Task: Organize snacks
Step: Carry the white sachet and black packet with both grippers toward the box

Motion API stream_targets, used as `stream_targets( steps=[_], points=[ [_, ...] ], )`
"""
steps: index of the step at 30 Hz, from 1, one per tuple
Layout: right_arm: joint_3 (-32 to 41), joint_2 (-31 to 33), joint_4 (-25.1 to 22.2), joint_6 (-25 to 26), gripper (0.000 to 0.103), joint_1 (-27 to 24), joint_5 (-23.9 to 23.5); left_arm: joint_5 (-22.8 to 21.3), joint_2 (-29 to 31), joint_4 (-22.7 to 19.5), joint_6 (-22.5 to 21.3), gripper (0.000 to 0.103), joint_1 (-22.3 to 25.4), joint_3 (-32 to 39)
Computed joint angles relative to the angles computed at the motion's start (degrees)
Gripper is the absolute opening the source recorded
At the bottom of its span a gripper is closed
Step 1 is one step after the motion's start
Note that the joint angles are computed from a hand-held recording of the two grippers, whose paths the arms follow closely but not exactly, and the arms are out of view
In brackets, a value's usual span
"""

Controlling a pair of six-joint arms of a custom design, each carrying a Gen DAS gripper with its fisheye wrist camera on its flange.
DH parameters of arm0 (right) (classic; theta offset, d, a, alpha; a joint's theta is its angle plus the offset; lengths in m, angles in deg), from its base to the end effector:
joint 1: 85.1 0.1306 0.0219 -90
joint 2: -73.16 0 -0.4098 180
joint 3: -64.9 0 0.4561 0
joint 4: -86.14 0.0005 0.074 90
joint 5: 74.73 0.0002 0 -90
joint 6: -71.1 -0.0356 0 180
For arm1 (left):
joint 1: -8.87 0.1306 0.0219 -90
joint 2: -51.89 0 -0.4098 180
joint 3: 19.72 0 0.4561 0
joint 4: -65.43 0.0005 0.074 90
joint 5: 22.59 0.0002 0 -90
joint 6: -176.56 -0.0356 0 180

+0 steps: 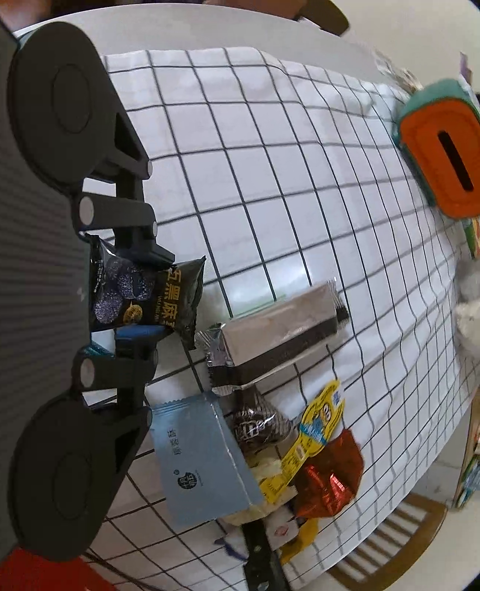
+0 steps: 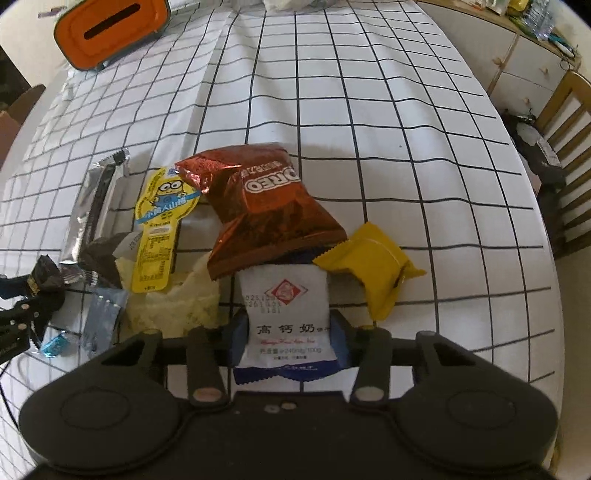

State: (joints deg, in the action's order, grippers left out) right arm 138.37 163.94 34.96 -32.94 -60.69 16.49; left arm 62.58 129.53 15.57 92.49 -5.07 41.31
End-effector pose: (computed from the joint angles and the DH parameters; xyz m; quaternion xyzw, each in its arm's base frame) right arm 0.4585 0.2067 0.3026 -0.0868 0.9785 0.0516 0.1796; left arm 0.4032 -0.0975 0.3001 0.0597 0.9763 0.0055 0.2078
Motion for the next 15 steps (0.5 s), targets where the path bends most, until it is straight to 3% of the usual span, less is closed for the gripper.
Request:
stream_targets(
  steps=[7,15],
  points=[
    [-1.77,-4.27,-0.04,-0.18,0.044,-0.39,-3.77,0.77,-3.16,-1.88,3.33,0.032,0.49,0.22],
    [-3.75,-11.00,-0.68,0.68,0.044,-0.29,-4.85,-0.88,-8.54,-4.96,6.00,0.032,-1.57,0.19]
  ],
)
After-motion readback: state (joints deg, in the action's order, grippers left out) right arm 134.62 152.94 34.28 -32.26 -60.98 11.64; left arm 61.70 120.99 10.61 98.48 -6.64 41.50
